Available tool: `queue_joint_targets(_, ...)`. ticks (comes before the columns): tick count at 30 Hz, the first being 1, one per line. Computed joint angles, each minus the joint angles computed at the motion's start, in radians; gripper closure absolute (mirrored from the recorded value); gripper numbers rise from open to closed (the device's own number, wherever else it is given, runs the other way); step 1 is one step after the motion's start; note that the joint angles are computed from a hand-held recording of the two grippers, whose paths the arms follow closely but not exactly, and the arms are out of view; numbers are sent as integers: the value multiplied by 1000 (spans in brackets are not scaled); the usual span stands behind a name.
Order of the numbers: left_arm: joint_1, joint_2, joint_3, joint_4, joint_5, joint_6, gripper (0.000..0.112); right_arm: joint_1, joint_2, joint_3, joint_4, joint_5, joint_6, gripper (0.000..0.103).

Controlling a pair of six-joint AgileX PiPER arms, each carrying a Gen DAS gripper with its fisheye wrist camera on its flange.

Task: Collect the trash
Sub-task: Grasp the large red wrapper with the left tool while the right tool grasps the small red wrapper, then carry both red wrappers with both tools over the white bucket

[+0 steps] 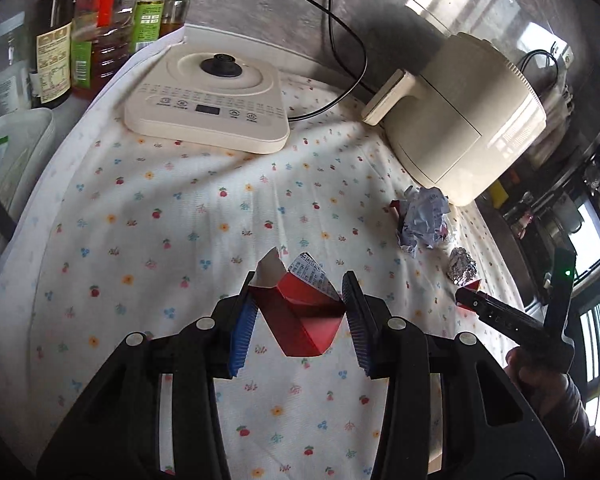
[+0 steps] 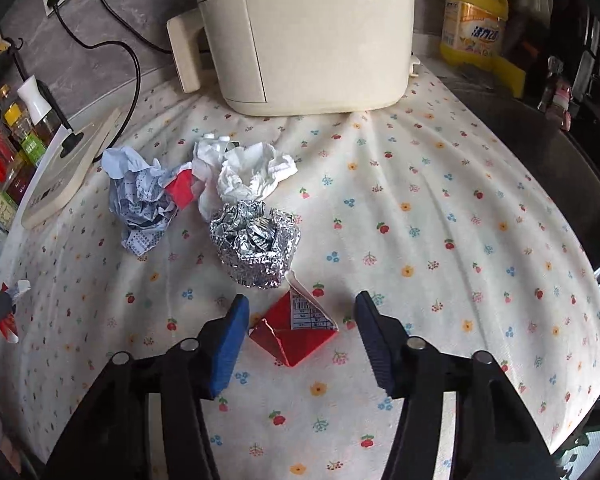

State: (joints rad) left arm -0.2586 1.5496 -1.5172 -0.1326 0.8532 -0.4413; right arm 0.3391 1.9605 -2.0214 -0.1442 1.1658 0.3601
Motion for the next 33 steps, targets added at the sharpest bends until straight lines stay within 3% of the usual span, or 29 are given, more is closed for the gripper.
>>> queue_joint_targets(4,-20,-61,57,40,-12,-53,70,-20,-36,53,31,-33,-12,67)
queue_joint_targets(8,-80,-91,63,117,4,-140,70,-28,-99,122,56,-66,-28,87)
queue_joint_targets(20,-291,-141,1,309,64,-332,70,-41,-365,344,120,-130,-95,87)
queue_joint_targets(27,-432,-77,-99,381,72,-381,70,-88,-541,427,167,-105,-129,87)
queue_joint_targets(33,-549,10,-209,410,92,-406,70,-206,-680,482,254,-47,-199,87)
